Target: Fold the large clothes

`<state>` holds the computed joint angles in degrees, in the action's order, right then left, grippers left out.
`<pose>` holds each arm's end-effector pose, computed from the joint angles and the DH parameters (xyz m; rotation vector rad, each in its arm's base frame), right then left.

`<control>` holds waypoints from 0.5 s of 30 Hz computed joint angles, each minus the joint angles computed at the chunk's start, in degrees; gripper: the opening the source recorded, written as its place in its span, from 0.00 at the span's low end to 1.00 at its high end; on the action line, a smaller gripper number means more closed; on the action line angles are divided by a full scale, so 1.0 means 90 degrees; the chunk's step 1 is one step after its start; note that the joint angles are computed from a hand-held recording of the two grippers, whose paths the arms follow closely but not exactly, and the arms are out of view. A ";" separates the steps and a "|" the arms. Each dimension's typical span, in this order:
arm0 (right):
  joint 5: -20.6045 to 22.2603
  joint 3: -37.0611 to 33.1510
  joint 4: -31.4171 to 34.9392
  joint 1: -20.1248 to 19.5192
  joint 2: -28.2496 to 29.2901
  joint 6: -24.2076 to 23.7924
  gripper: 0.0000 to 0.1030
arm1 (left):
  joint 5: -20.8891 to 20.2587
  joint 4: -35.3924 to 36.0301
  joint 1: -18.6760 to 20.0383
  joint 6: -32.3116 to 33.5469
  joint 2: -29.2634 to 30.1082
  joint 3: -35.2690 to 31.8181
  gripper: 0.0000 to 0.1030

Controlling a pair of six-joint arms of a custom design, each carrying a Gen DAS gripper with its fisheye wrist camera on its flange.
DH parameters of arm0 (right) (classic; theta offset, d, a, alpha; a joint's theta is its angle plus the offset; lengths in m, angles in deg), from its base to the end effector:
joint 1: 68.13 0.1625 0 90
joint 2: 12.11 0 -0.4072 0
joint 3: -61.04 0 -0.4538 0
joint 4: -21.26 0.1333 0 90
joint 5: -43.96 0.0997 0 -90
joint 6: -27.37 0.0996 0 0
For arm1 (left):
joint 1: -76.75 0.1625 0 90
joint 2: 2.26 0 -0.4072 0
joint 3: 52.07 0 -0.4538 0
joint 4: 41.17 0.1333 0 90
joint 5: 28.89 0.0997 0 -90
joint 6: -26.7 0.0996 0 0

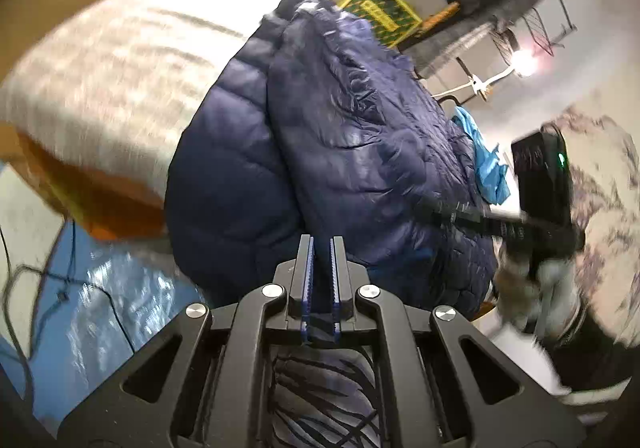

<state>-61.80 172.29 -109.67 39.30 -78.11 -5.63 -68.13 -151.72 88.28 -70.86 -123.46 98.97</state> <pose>0.2743 -0.5190 0.1091 1.2383 -2.5946 -0.1613 -0.2234 -0.2603 0.2067 -0.3426 2.6609 -1.2635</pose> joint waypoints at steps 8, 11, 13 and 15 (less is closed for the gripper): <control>-0.0862 -0.0870 -0.0976 0.0111 0.0183 -0.0433 0.00 | 0.0375 -0.0068 0.0579 0.0904 0.0307 -0.0579 0.04; -0.1303 -0.1208 -0.1630 0.0153 0.0476 -0.0813 0.00 | 0.0474 -0.0528 0.1055 0.1706 0.0715 -0.0903 0.04; -0.1506 -0.1537 -0.1929 0.0181 0.0745 -0.0965 0.00 | 0.0515 -0.1024 0.1432 0.2364 0.1066 -0.1163 0.04; -0.1589 -0.1870 -0.2119 0.0142 0.0975 -0.1129 0.00 | 0.0538 -0.1765 0.1846 0.3119 0.1506 -0.1450 0.04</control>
<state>-76.11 155.46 -128.74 40.58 -69.34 -15.79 -63.28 -167.61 104.90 -42.79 -109.90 85.92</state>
